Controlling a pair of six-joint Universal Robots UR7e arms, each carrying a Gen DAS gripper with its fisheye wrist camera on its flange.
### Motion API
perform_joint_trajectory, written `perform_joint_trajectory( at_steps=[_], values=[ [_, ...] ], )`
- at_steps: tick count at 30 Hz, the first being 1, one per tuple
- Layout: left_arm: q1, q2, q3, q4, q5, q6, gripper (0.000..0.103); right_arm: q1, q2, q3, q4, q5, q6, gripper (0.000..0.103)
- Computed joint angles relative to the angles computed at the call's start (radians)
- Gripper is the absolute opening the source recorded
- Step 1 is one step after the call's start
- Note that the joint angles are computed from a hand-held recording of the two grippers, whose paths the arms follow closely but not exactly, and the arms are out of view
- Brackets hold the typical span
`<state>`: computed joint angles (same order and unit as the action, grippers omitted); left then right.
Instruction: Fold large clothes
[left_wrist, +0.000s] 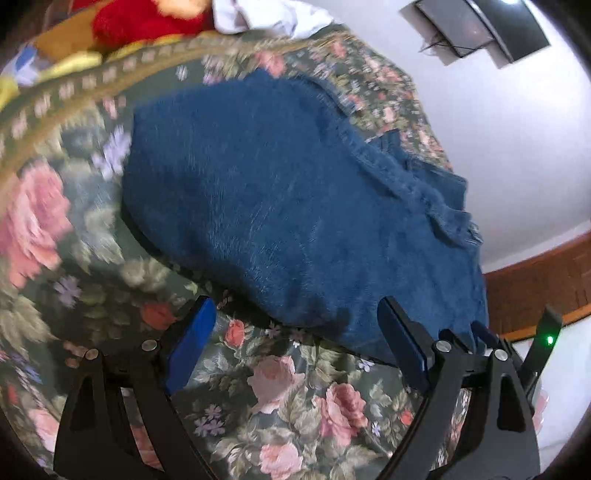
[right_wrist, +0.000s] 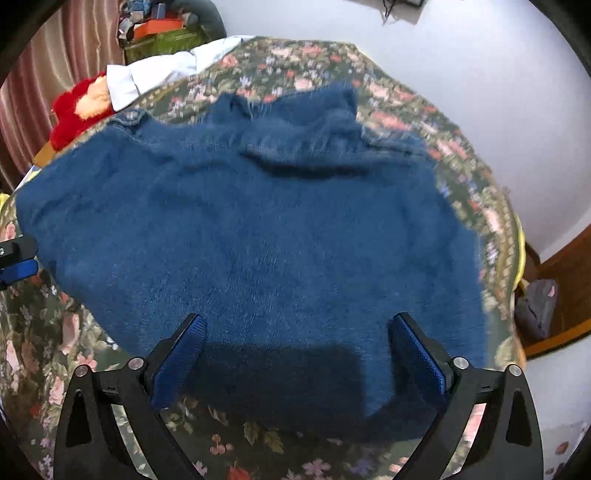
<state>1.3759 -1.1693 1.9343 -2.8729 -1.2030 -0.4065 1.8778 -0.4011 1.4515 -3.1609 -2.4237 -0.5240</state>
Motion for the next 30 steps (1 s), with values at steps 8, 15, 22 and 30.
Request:
perform_joint_trajectory(
  at_steps=[8,15,22,30],
  values=[
    [0.055,0.071,-0.056,-0.103,-0.109,-0.071,0.084,-0.01,0.0,0.017,-0.038,0.032,-0.073,0.103],
    [0.051,0.158,-0.137,-0.224,-0.002,-0.093,0.08,-0.016,-0.007,0.031,-0.053,0.06,-0.084,0.103],
    [0.008,0.213,-0.201,-0.249,0.225,0.025,0.044,-0.019,-0.022,0.041,-0.028,0.082,-0.062,0.103],
    [-0.036,0.117,-0.145,-0.32,0.145,0.129,0.031,0.001,-0.098,0.013,0.248,0.204,0.097,0.103]
  ],
)
